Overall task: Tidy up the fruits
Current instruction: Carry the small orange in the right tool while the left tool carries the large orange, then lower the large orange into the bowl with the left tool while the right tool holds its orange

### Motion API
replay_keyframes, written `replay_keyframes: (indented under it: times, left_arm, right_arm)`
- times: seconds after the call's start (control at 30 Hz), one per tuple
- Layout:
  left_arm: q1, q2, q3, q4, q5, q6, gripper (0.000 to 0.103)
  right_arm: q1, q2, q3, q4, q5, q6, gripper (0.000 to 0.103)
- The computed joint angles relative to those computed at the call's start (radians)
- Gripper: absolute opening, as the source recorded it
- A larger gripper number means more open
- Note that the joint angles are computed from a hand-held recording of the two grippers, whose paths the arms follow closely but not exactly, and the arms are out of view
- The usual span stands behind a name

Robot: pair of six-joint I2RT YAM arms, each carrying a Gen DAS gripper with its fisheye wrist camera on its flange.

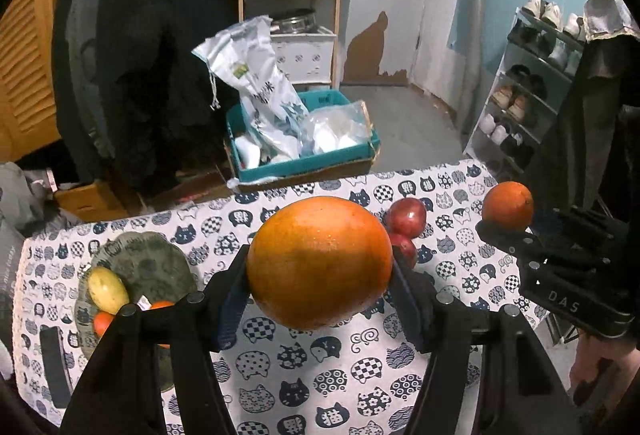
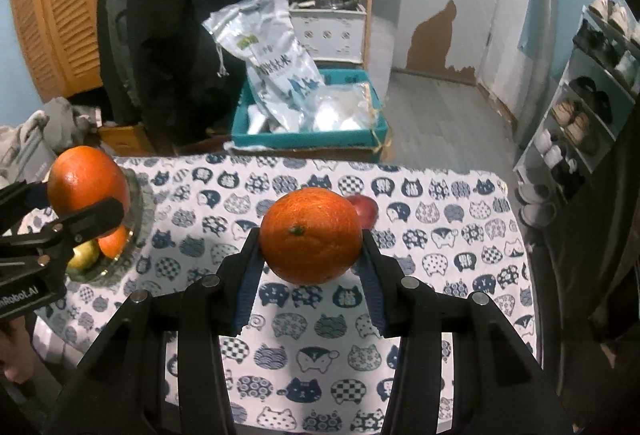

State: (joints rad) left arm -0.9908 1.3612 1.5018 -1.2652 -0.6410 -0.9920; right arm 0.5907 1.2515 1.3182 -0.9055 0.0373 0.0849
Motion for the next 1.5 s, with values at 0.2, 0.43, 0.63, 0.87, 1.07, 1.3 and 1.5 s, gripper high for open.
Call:
replay_keyframes:
  times: [0.2,0.43,0.63,0.87,1.07,1.3,1.5]
  left_arm:
    - [-0.023,-0.028,0.006,-0.048,-0.038,-0.024,0.066]
    - [-0.027,-0.085,-0.016,-0.097,-0.063,-0.060,0.066]
    - [-0.017,-0.151,-0.059,-0.143,-0.079,-0.102,0.066]
    - [0.003,-0.226,-0.102,-0.208,-0.091,-0.156,0.066]
    - [0.043,-0.307,-0.145,-0.248,-0.084,-0.176,0.066]
    - [0.129,-0.400,-0.199,-0.262,-0.057,-0.145,0.066]
    - [0.254,-0.487,-0.261,-0.249,-0.015,-0.064,0.066]
  right_arm:
    - [0.059,0.025,0.047,-0.001,0.019,0.027,0.045]
    - [0.133,0.079,0.104,0.005,0.042,0.055,0.045]
    - [0.196,0.133,0.163,0.009,0.057,0.073,0.045]
    - [0.271,0.215,0.253,0.005,0.079,0.101,0.045]
    - [0.327,0.296,0.333,-0.003,0.087,0.115,0.045]
    - [0.386,0.388,0.415,-0.008,0.094,0.130,0.045]
    - [0.423,0.478,0.503,-0.019,0.090,0.139,0.045]
